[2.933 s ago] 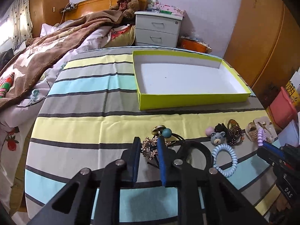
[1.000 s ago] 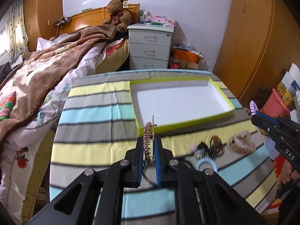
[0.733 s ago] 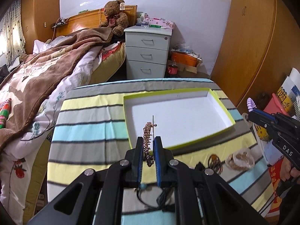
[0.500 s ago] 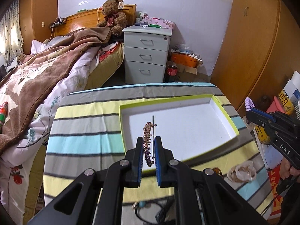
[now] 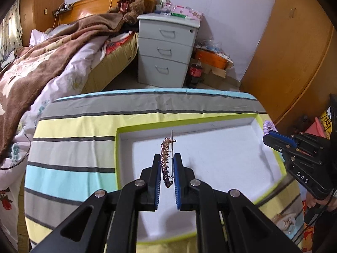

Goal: Organize jewelry
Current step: 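Carry the brooch and purple tie over the lime-green box with both tools, then open both tools to drop the brooch and purple tie into the box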

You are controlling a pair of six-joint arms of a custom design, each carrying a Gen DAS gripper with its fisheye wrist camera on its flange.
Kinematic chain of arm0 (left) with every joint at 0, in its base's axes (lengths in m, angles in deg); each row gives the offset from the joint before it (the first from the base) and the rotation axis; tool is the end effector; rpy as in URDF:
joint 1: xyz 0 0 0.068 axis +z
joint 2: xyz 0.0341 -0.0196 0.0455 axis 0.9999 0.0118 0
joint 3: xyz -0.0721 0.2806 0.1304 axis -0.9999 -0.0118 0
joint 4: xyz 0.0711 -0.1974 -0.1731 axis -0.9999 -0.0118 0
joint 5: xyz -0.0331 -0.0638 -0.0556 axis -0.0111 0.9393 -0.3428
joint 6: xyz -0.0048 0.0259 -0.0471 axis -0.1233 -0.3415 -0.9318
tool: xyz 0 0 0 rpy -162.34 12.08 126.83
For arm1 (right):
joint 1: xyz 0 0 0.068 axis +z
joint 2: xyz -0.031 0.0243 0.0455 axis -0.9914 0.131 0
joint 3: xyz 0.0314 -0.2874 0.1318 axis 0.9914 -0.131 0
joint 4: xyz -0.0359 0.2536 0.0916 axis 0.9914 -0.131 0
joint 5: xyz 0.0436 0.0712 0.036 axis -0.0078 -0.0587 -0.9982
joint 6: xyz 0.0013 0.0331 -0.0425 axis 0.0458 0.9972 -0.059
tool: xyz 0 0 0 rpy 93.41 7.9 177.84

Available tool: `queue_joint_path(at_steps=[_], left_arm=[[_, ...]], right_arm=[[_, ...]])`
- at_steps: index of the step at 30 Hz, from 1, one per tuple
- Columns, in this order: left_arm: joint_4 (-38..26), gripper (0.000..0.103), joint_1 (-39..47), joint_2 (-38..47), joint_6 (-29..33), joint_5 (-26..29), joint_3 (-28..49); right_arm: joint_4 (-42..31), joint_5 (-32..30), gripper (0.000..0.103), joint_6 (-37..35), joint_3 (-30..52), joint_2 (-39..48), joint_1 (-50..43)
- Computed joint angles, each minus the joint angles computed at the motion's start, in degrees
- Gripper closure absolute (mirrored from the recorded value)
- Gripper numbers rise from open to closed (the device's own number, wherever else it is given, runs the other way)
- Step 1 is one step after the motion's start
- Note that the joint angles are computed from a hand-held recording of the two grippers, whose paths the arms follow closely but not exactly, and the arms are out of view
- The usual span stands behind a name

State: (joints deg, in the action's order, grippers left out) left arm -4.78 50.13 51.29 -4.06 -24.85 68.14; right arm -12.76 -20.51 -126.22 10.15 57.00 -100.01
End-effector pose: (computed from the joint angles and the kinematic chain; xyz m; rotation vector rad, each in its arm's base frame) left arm 0.1951 -0.1452 0.2150 -0.1212 2.5154 -0.1599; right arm 0.2538 -0.0641 0.2088 -0.7160 2.4110 0.1750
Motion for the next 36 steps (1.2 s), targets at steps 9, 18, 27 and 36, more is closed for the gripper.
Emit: queue_joint_path(at_steps=[9,18,27,36], left_arm=[[4.2,0.091,4.1,7.4,1.1,4.0,0.8],[5.1,0.091,4.6,10.5,1.3,4.1,1.5],[4.9,0.091,4.4,11.1,0.9,3.5,1.9],[4.4,0.078,4.8,10.6,1.2,3.7,2.0]], right_arm=[[1.2,2.8,0.094,0.4,1.9,5.3,2.7],[2.6,4.5,0.093,0.9,2.7,8.2,4.1],[3.0,4.8,0.093,0.8,2.9,9.5,4.5],[3.7,5.0,0.092,1.4,2.4,9.3,4.9]])
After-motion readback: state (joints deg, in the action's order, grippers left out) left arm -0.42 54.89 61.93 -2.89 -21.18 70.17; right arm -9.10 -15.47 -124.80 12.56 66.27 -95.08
